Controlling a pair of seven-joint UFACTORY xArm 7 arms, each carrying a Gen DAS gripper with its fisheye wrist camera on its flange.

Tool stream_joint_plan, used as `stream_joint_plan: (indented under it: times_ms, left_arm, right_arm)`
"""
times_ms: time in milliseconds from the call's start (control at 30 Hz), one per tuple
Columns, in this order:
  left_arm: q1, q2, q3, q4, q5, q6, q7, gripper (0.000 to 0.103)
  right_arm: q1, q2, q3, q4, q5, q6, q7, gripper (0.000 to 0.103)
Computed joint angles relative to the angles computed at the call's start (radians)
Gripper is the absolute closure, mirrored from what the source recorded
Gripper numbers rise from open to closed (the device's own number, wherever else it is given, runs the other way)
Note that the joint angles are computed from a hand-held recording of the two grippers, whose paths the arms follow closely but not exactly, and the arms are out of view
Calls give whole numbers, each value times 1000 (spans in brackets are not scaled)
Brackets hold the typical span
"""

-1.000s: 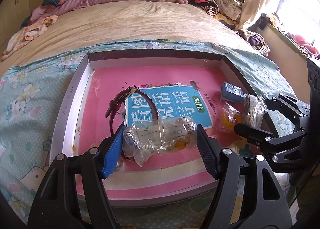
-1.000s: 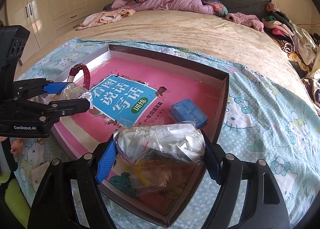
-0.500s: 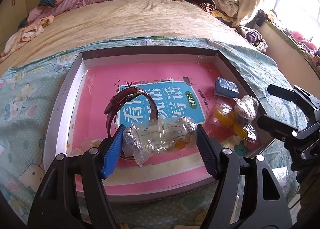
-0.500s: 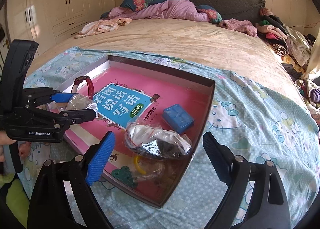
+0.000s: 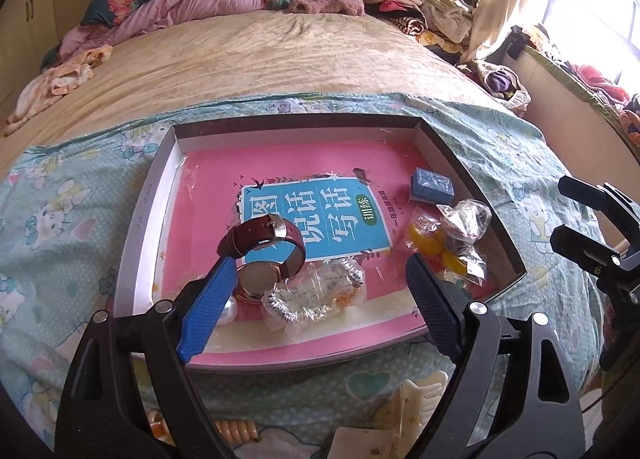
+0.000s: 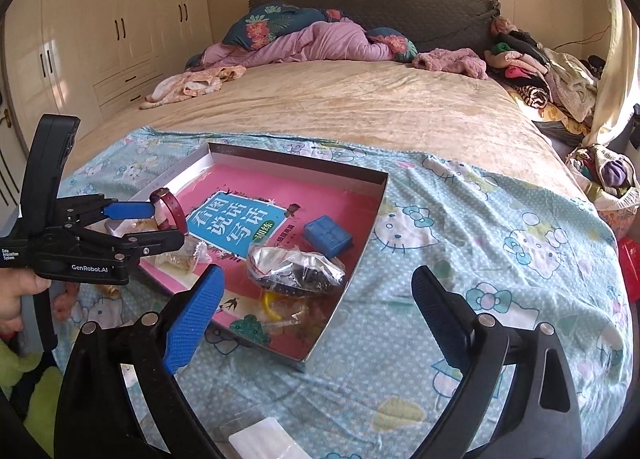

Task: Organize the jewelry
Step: 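Lift both open tools out of the tray and back over the remaining items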

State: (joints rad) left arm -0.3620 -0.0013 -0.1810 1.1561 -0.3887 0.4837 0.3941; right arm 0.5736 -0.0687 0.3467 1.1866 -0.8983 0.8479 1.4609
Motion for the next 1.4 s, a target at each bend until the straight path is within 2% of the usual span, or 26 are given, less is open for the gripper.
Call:
stream_joint_plan:
  times_ms: [167,200,800,1400]
  left_arm:
    - [0,-49,9,-25,-31,-12,12,14]
    - [-1,-61,11,-33,-31,-17,9,10]
    - [-49,-236,66,-164,-65,-60,21,10]
    - [-77,-363,102,-300,-29,-72,8,10]
  right_arm:
    - [6,-27,21,-5,-11,29,18,9]
    - [7,-33,24,-6,-12,33,21,9]
    - [46,-51,86,35,-37,112,40,7]
    - [92,-47,104,40,-10,152,48,7]
